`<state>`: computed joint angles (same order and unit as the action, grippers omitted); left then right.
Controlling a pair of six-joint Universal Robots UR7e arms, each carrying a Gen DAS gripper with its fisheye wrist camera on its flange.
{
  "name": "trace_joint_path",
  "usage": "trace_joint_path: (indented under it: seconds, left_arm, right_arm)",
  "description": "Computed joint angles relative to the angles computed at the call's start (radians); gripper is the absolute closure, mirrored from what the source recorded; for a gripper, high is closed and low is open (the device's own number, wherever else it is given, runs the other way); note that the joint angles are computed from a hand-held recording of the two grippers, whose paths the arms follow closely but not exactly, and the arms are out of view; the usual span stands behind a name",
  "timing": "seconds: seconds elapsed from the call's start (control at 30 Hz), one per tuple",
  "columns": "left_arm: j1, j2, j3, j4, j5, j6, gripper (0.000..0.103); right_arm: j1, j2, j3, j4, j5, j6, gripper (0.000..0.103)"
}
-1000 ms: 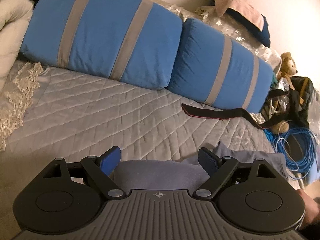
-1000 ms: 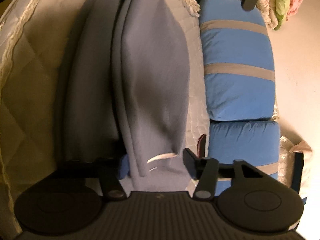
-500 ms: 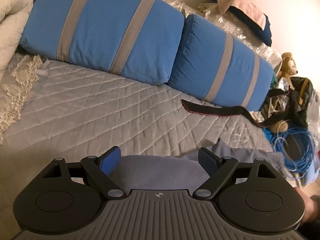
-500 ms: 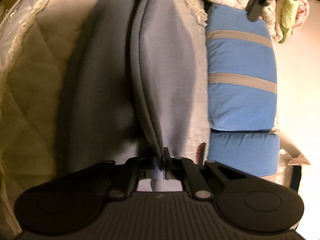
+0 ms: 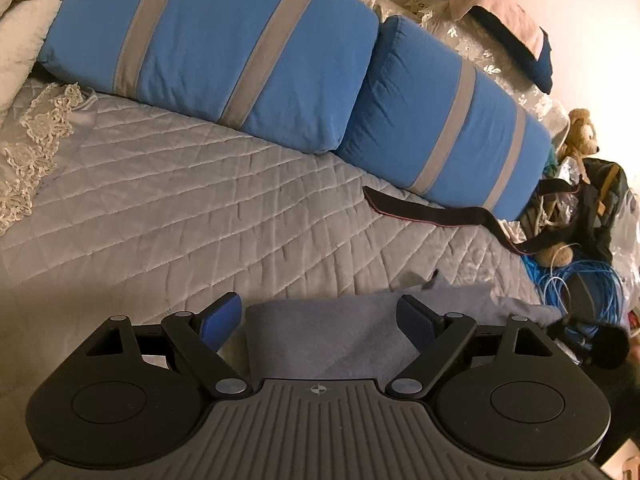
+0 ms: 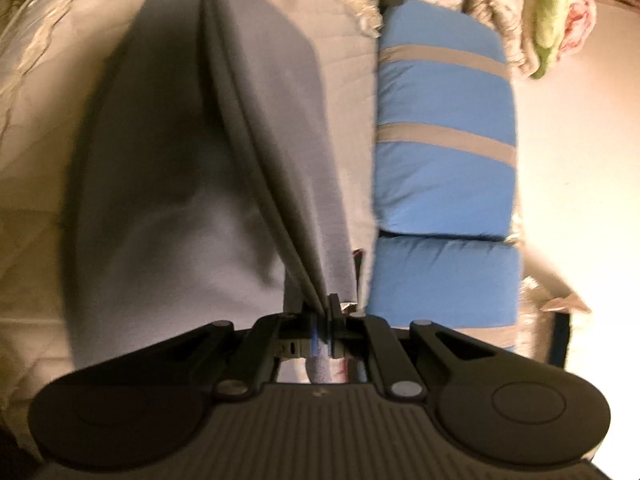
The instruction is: Fold clothes
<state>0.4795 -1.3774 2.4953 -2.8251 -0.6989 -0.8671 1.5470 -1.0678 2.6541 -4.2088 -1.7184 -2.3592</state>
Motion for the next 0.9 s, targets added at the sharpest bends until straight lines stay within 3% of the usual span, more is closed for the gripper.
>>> trace_joint_path:
  seconds: [0.13, 0.4, 0.67, 0.9]
  left_arm:
    - [0.003, 0.005, -0.002, -0.001, -0.006, 0.005, 0.018]
    - [0.019, 0.004, -0.006, 0.007, -0.025, 0.000, 0.018]
    - [0.035, 0.024, -0.016, 0.001, -0.049, 0.019, 0.018]
    - [0.049, 0.027, -0.019, 0.014, -0.067, 0.012, 0.018]
  right_arm:
    - [-0.023, 0.023, 0.011, -0.034, 0.010, -0.016, 0.099]
    - [-0.015, -0.081, 0.018, 0.035, 0.002, 0.005, 0.099]
    - [-0.108, -0.024, 0.051, -0.022, -0.005, -0.018, 0.099]
    - [-0.120, -0.002, 0.039, -0.064, 0.031, -0.029, 0.099]
